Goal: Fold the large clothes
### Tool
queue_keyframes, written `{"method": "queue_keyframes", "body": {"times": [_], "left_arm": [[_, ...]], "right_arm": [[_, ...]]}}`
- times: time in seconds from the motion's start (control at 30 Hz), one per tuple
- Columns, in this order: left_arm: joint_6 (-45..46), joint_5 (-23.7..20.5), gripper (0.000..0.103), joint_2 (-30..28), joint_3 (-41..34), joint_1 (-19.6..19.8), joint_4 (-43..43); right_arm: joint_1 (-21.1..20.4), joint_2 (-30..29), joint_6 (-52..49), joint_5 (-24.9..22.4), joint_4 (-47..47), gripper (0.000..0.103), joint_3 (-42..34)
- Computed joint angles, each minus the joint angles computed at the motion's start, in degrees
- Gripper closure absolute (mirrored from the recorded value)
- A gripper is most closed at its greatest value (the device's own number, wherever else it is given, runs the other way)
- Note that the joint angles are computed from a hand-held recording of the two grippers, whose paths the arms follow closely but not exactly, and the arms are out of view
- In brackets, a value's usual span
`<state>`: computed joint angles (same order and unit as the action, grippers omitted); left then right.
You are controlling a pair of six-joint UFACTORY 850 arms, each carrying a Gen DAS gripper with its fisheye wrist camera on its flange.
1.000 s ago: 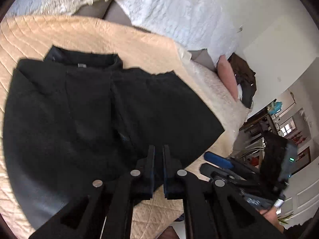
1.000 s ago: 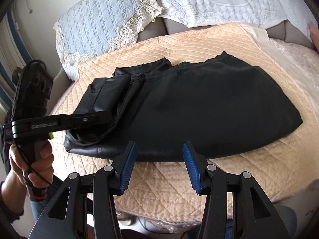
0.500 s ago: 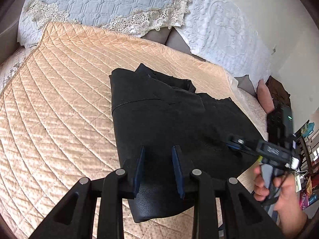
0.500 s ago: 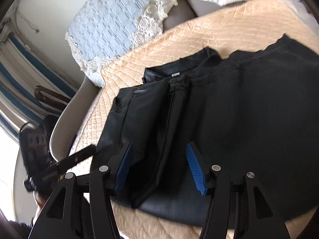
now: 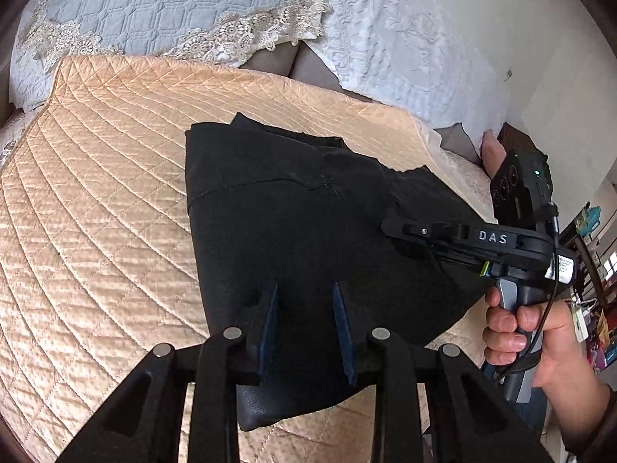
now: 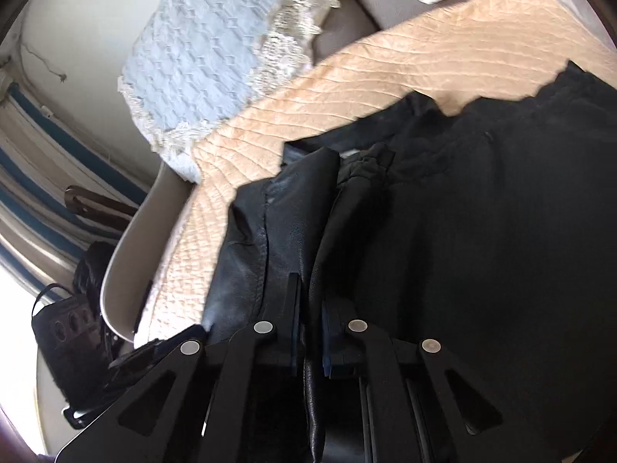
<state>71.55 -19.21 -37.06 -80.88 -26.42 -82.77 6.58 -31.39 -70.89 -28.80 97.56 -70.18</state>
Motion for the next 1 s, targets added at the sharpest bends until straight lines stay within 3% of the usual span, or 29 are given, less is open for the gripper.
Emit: {"method": "queue_keyframes", "body": {"times": [0.1,0.2,0.33,0.43,0.53,0.67,0.7,0.8,0.9,1.0], "left_arm": [[0.29,1.41,0.073,-0.21,-0.01,-0.69,0.06],[-2.61,0.32,0.072,-0.10,-0.38,-0.24,1.50],[-5.06,0.37,0.072,1.27,0.92,-0.19,3.28],[-0.14,-0.96,0.071,3.52,3.95,-0.19,-0.99],[0.55,0.47,0.070,4.02,5.33,-0.92,-0.40],[1.11,1.57,0.069,3.61,5.77,-1.43,-0.63],[0.51,1.66,0.069,3.58,5.74,-1.55,0.18],[-2.10,2.52,0.069,4.09,5.86,-1.90,3.91],[-7.74,1.25,0.069,4.59,4.92,-1.39,9.25],[-6.57,2.09,0.069,3.74,1.78,-0.89,7.90]], "right_arm": [[-0.73,-0.94,0.52,-0.87,1.64,0.095,0.69],[-0.18,0.14,-0.52,1.24,0.71,0.094,1.01],[-0.39,0.79,3.96,3.31,-4.66,0.080,0.77],[0.02,5.02,-2.41,5.99,-0.63,0.080,4.22],[1.36,8.62,-12.40,4.93,3.40,0.080,7.21],[3.62,7.31,-10.74,7.27,-3.81,0.081,7.79],[3.96,6.31,-11.28,8.90,-3.88,0.082,8.15],[3.41,6.30,-16.20,7.41,2.08,0.082,9.27],[3.51,7.30,-9.45,8.48,-4.23,0.082,8.39],[3.49,8.45,-14.21,9.80,0.94,0.080,7.45]]}}
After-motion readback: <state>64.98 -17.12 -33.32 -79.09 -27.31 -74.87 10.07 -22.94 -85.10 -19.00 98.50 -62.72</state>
